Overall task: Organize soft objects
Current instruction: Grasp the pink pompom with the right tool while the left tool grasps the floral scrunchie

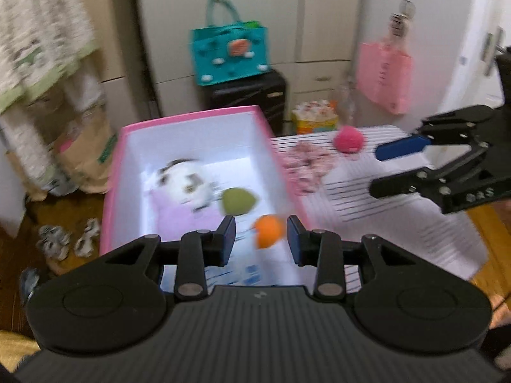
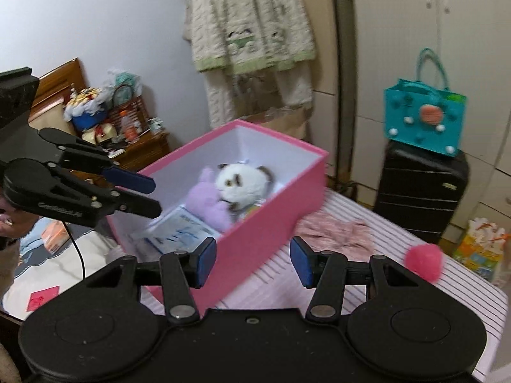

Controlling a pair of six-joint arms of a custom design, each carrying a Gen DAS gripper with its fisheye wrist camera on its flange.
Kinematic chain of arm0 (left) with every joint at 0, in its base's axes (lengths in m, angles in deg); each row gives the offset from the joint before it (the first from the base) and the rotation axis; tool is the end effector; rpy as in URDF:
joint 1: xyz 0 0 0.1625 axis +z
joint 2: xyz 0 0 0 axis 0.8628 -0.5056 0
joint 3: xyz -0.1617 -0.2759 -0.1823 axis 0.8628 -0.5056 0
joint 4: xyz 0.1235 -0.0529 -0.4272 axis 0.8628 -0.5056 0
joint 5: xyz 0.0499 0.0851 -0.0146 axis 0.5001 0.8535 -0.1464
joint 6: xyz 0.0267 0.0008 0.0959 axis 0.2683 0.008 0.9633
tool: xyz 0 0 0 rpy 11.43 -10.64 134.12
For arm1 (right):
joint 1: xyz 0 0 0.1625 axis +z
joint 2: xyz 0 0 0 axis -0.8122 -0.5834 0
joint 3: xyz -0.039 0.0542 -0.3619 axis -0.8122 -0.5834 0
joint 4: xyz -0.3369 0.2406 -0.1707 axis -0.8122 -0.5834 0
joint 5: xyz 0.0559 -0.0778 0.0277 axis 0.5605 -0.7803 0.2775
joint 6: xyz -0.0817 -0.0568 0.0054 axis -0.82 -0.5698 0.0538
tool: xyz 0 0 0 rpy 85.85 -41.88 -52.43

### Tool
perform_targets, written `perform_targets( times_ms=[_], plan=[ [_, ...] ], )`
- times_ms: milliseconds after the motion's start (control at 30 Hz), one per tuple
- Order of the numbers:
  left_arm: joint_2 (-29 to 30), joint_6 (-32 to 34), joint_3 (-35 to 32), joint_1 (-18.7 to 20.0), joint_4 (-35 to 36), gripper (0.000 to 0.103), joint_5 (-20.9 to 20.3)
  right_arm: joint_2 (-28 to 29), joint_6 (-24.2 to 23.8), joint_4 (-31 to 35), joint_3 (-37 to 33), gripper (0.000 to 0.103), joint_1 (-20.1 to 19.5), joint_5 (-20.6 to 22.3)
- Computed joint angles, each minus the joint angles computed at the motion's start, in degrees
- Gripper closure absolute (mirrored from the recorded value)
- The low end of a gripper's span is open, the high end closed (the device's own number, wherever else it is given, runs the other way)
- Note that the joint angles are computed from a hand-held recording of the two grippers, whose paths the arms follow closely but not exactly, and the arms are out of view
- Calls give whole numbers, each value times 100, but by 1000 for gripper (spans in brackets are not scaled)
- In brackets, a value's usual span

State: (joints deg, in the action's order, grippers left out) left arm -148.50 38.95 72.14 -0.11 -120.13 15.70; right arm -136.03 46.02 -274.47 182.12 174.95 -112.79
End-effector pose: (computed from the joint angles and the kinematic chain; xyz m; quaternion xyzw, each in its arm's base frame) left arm -0.0268 -0.4030 0.3309 0.3963 0.8604 -0.2193 0.2339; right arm 0.3239 -0.3710 0.0461 0.3297 -0.8782 0.2926 0.1854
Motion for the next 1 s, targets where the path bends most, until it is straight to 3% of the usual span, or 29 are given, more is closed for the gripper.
perform_targets(
  times_ms=[267, 467, 733, 800, 867, 1000],
  plan=[
    [284, -39, 72, -887, 514, 64, 230, -718, -286, -144, 654, 45, -80, -460],
    [1119, -343, -25, -1157, 402, 62, 274, -1010, -728, -766, 1069, 45, -458, -375],
    [2066, -850, -95, -1283, -621, 61, 482, -1202, -1656, -1258, 1221, 45, -1259, -28],
    [2247, -958, 5, -1329, -1188, 57, 660, -1280, -1896, -1245, 1222, 43, -1493, 184],
    [2413, -1270, 148, -1345, -1817, 56, 864, -1311, -2096, -1286, 1202, 32, -1774, 510],
    [2683, -1650, 386, -1330, -2610, 56, 732, -1119, -2384, -1462, 1026, 30, -2247, 1024]
  ],
)
